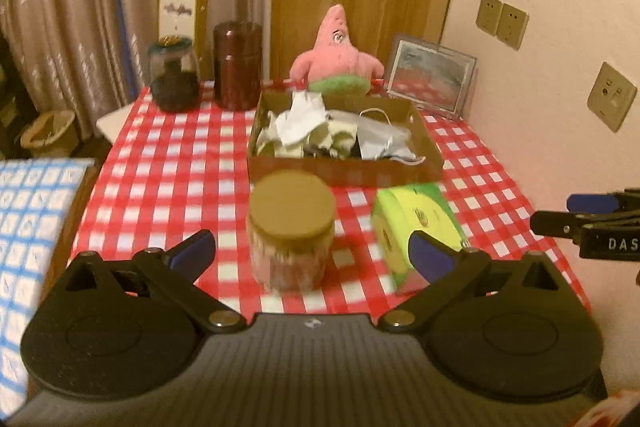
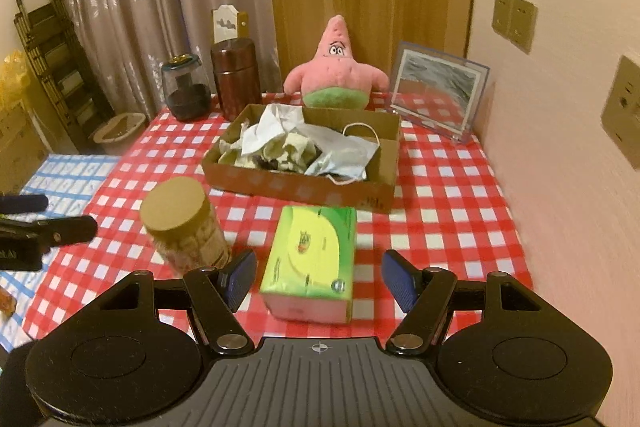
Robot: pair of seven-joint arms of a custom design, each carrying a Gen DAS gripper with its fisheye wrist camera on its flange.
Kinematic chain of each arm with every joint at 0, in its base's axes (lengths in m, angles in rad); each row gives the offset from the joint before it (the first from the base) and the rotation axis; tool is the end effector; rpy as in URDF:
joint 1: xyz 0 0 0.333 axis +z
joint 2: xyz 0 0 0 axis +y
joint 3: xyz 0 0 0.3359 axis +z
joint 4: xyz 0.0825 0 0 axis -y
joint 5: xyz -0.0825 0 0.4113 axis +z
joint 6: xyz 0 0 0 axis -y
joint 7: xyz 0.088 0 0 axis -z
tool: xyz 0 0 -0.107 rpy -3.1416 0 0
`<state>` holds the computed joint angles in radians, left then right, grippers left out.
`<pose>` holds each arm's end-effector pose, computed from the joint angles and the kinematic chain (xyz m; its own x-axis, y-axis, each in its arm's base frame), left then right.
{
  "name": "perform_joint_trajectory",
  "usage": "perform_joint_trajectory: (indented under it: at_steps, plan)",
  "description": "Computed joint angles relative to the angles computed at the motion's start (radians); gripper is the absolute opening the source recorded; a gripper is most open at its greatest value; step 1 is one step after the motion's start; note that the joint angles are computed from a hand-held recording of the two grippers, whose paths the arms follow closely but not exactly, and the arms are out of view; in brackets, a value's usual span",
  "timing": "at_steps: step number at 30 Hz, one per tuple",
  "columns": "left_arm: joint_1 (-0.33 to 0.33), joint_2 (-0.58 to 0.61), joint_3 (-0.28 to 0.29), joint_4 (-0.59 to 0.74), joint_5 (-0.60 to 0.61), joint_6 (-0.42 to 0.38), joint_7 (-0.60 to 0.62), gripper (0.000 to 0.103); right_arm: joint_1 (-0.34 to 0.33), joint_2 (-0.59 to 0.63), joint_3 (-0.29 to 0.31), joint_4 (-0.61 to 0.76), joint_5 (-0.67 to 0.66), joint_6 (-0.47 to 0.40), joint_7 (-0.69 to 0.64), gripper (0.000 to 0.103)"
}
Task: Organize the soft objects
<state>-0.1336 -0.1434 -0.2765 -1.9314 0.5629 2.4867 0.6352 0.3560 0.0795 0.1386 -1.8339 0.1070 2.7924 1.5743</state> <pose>0.5367 -0.2473 0.6396 0.1490 -0.9859 0.0766 -0.6502 -0.1561 -0.7435 0.5868 0.3072 0.6005 0.4374 -0.8920 -0.1142 -0.6126 -0.2026 -0.7640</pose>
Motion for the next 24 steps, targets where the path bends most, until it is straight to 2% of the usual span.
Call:
perform_joint_trajectory:
  at_steps: [7, 11, 24]
  plan:
    - [-0.006, -0.082, -0.037, -0.092, -0.014, -0.021, -0.068, 0.102, 0.022, -0.089, -0.002, -0.130, 0.027, 0.007, 0.001, 0.069]
    - [-0.001, -0.107, -0.068, -0.109, 0.013, -0.069, -0.091, 0.102, 0.037, -0.119, -0.010, -0.172, 0.038, 0.015, 0.008, 0.069]
    - [-0.012, -0.118, -0.077, -0.121, -0.024, -0.095, -0.073, 0.102, 0.069, -0.191, -0.031, -0.259, 0.013, 0.030, 0.057, 0.069]
